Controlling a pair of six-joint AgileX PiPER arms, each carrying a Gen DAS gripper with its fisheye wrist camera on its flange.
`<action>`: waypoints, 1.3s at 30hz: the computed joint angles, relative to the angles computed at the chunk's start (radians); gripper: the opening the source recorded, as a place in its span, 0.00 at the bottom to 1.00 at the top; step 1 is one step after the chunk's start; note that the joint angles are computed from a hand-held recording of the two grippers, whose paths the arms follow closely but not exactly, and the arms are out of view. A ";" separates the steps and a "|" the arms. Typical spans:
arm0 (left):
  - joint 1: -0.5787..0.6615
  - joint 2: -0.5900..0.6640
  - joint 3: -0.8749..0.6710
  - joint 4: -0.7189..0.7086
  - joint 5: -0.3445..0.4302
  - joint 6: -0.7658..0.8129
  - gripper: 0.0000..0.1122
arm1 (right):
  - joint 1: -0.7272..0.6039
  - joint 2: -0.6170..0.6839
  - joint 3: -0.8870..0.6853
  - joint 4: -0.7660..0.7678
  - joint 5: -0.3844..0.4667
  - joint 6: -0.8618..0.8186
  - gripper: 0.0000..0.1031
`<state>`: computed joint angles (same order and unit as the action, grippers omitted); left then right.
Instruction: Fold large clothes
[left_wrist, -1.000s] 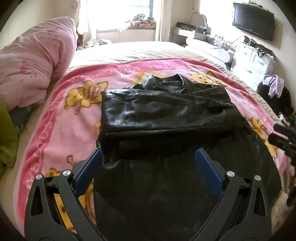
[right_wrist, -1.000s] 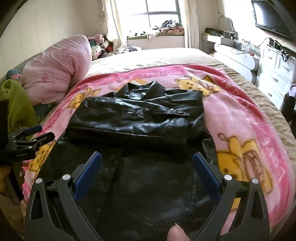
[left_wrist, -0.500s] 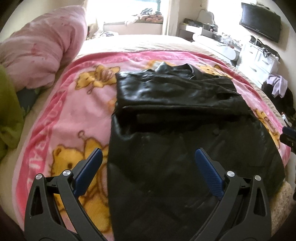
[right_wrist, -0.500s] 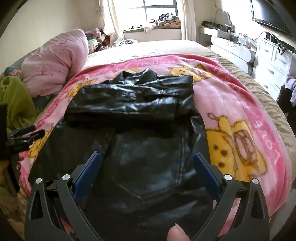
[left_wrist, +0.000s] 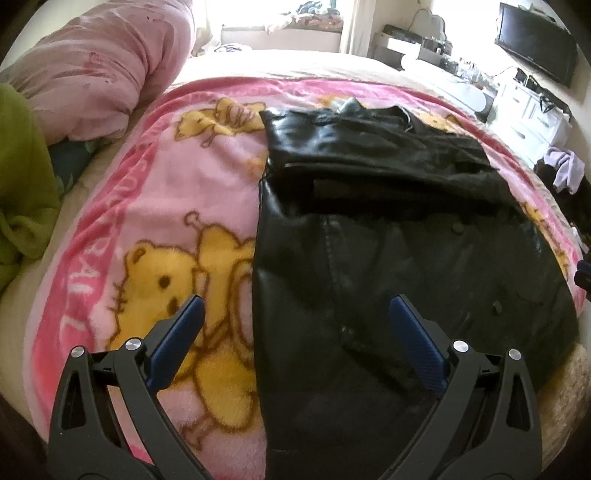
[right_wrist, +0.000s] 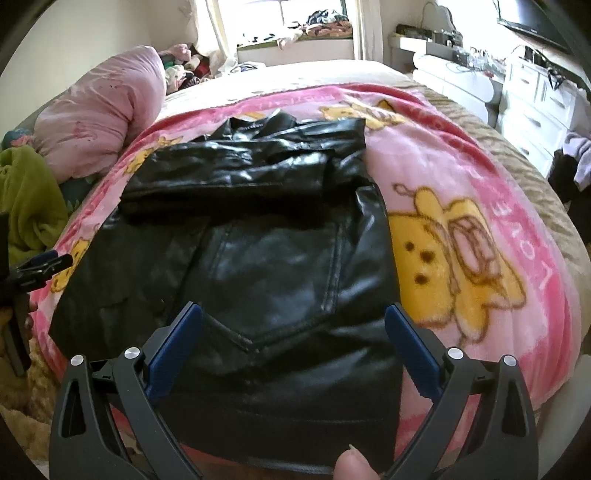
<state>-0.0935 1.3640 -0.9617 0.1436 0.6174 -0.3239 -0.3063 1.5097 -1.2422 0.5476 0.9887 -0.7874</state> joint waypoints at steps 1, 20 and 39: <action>-0.002 -0.002 0.006 -0.001 0.000 0.004 0.84 | -0.004 0.001 0.003 -0.005 0.002 -0.003 0.95; 0.092 -0.014 0.150 -0.362 -0.005 0.329 0.83 | -0.085 0.065 0.021 -0.088 0.089 -0.064 0.95; 0.159 -0.073 0.181 -0.612 0.013 0.529 0.09 | -0.186 0.089 -0.001 0.020 0.204 -0.197 0.15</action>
